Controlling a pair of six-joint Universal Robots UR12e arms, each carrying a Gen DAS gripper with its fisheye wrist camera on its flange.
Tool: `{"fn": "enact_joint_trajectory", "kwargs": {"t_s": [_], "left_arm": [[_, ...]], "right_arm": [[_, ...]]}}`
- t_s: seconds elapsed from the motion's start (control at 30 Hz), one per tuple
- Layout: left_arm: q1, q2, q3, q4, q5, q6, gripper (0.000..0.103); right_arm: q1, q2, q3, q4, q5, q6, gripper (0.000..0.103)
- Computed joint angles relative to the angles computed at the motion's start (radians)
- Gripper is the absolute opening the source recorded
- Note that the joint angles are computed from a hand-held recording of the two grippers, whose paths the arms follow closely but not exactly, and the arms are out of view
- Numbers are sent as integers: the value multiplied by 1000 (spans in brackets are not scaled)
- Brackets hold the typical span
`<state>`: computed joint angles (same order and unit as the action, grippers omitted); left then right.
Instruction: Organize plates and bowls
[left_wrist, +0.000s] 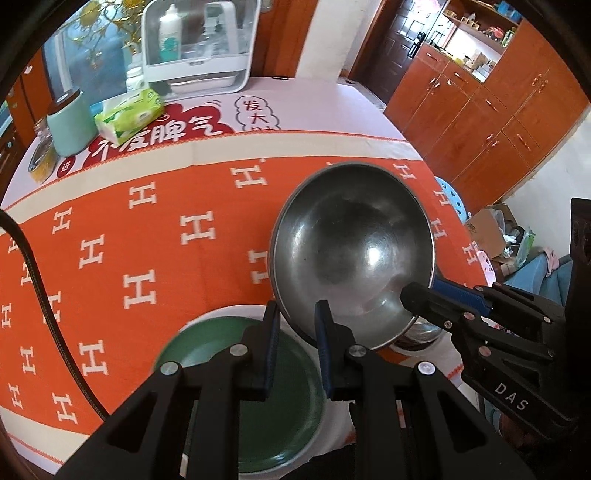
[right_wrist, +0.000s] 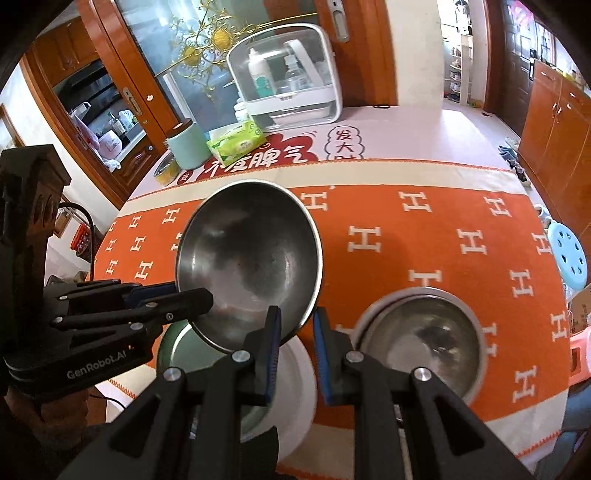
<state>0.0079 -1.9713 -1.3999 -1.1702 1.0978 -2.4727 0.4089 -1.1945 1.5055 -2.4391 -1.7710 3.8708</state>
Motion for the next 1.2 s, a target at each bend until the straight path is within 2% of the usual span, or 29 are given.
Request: {"fn": "enact_joint_trajectory", "kwargs": {"t_s": [0.3, 0.67, 1.2], "left_arm": [[-48, 36, -50, 28, 19, -64, 17], [-114, 56, -98, 62, 74, -191, 17], [-174, 75, -166, 78, 169, -413, 18]], "right_arm": [[-32, -76, 89, 2, 27, -48, 17], [-91, -148, 189, 4, 115, -148, 18], [-157, -187, 259, 53, 262, -334, 20]]}}
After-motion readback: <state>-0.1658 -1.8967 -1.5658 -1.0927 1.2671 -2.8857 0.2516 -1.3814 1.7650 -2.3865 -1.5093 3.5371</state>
